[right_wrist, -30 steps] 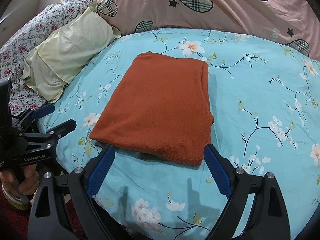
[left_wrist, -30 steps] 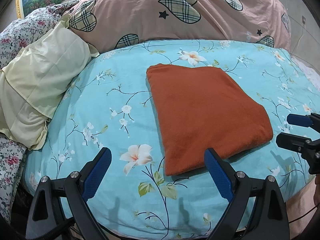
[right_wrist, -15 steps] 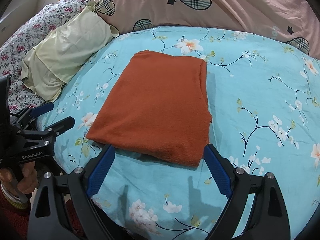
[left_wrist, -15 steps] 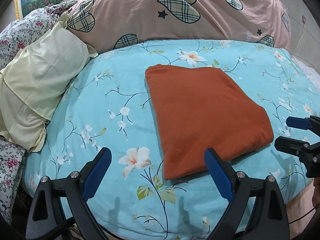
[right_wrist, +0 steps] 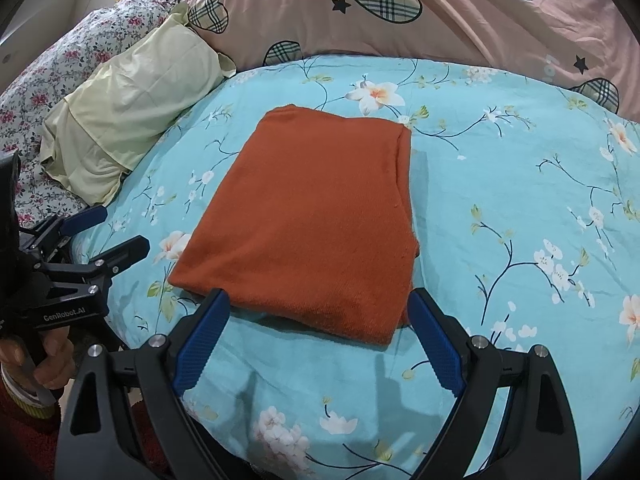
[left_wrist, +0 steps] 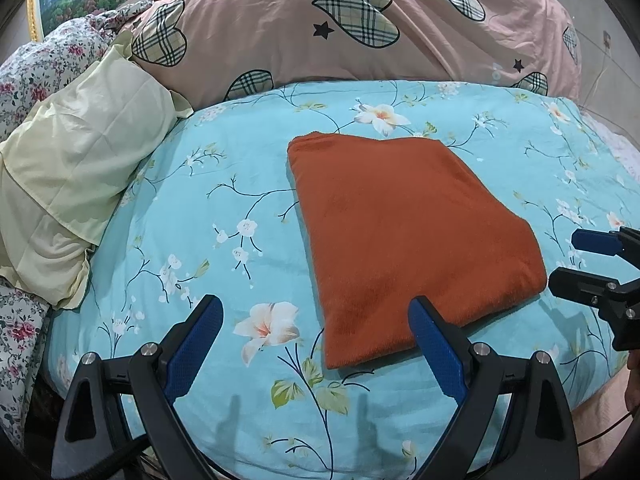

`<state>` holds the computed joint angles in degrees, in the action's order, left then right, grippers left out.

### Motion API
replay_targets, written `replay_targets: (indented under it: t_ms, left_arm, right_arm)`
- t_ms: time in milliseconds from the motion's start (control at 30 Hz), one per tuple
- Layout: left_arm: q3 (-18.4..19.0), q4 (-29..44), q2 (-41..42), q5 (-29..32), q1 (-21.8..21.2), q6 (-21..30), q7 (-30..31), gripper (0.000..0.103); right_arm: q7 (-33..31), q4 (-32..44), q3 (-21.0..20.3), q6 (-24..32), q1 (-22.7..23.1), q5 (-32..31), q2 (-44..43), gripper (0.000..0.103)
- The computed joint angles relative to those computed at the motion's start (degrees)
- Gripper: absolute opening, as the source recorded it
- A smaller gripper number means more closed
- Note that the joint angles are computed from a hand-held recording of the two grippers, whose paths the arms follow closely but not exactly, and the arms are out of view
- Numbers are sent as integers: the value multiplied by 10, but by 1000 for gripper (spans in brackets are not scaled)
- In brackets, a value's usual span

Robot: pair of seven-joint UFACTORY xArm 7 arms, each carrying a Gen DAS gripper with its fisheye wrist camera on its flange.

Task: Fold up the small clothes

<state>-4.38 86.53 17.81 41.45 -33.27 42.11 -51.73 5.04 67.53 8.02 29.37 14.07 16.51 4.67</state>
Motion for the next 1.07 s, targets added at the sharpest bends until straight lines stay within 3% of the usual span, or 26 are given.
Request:
replay_targets:
  t_ms: [500, 1067]
  left_arm:
    - [19, 67, 47, -15, 0, 5, 19, 94]
    - [35, 71, 54, -20, 2, 7, 5, 95]
  right_arm:
    - [-12, 63, -4, 18, -14, -7, 57, 91]
    - [-30, 110, 8, 26, -27, 10, 103, 91]
